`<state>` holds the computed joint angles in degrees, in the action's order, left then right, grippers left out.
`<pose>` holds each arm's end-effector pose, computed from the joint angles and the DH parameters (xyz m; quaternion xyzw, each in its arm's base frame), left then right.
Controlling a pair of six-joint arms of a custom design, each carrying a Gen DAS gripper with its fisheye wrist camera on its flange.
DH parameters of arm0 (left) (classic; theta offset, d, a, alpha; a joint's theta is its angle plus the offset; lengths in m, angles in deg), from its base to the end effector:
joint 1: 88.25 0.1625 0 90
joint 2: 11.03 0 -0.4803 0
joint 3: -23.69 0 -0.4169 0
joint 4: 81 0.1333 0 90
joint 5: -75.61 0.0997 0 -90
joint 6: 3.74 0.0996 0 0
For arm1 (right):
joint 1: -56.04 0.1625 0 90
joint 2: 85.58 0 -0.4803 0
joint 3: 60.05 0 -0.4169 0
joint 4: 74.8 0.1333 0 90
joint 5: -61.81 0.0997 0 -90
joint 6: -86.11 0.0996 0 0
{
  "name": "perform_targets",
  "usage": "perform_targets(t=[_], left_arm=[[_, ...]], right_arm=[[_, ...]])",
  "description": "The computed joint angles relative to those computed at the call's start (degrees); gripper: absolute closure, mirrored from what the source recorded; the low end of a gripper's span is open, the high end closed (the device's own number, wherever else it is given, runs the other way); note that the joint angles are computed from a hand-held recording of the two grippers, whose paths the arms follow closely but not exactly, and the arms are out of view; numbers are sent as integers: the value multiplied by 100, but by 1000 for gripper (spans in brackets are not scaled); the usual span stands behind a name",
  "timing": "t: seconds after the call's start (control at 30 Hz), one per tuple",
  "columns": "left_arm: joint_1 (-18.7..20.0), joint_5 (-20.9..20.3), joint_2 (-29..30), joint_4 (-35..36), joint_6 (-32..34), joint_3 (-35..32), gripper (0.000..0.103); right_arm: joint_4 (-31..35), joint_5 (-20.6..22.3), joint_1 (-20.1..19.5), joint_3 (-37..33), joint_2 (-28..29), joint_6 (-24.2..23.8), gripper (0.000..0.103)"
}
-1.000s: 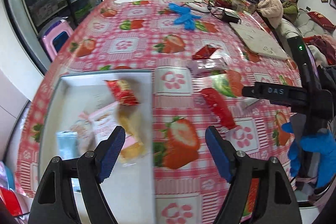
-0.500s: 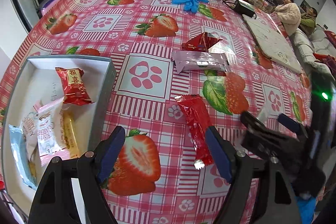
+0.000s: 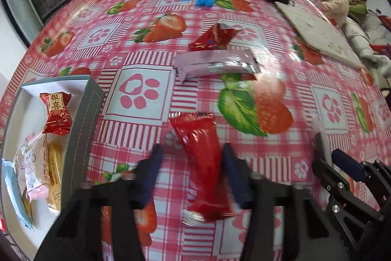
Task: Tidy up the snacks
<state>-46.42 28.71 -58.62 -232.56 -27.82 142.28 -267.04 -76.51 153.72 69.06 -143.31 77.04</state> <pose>-0.2726 -0.5142 0.0348 0.2230 0.9002 -0.1540 0.3408 0.1264 -0.4967 0.1678 0.0204 -0.8860 0.2380 0.3974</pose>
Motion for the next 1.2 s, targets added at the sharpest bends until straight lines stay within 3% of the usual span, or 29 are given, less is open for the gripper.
perform_targets(t=[0.03,0.27,0.3,0.33,0.37,0.43,0.47,0.5,0.67,0.9,1.07,1.13,1.2], left_arm=[[-42,-28,-50,11,18,79,78],[-396,-118,-526,-597,34,1064,75],[-411,-143,-565,-705,94,1151,73],[-416,-175,-589,-754,165,1192,62],[-420,-201,-604,-734,200,1199,43],[-439,-118,-632,-694,98,1232,24],[-438,-87,-643,-763,79,1264,24],[-406,-103,-658,-738,68,1252,24],[-303,-68,-645,-577,7,1149,24],[-296,86,-454,-1234,565,1228,21],[-217,14,-350,-1740,745,1284,8],[-193,-20,-283,-1948,863,1317,0],[-225,18,-225,-2267,983,1392,0]], right_arm=[[-52,43,-7,119,-69,-46,69],[-680,77,-157,990,-603,-92,69],[-797,62,-187,1105,-669,-112,69],[-866,121,-225,1214,-759,-107,69],[-866,202,-258,1286,-840,-87,68],[-753,354,-313,1377,-1007,43,51],[-677,391,-334,1392,-1058,135,21],[-597,376,-353,1404,-1087,258,9],[-701,293,-378,1396,-1007,303,9],[-281,434,-363,910,-867,84,9],[91,353,-316,487,-551,-155,8],[204,272,-319,353,-450,-194,0],[215,264,-314,297,-405,-274,0]])
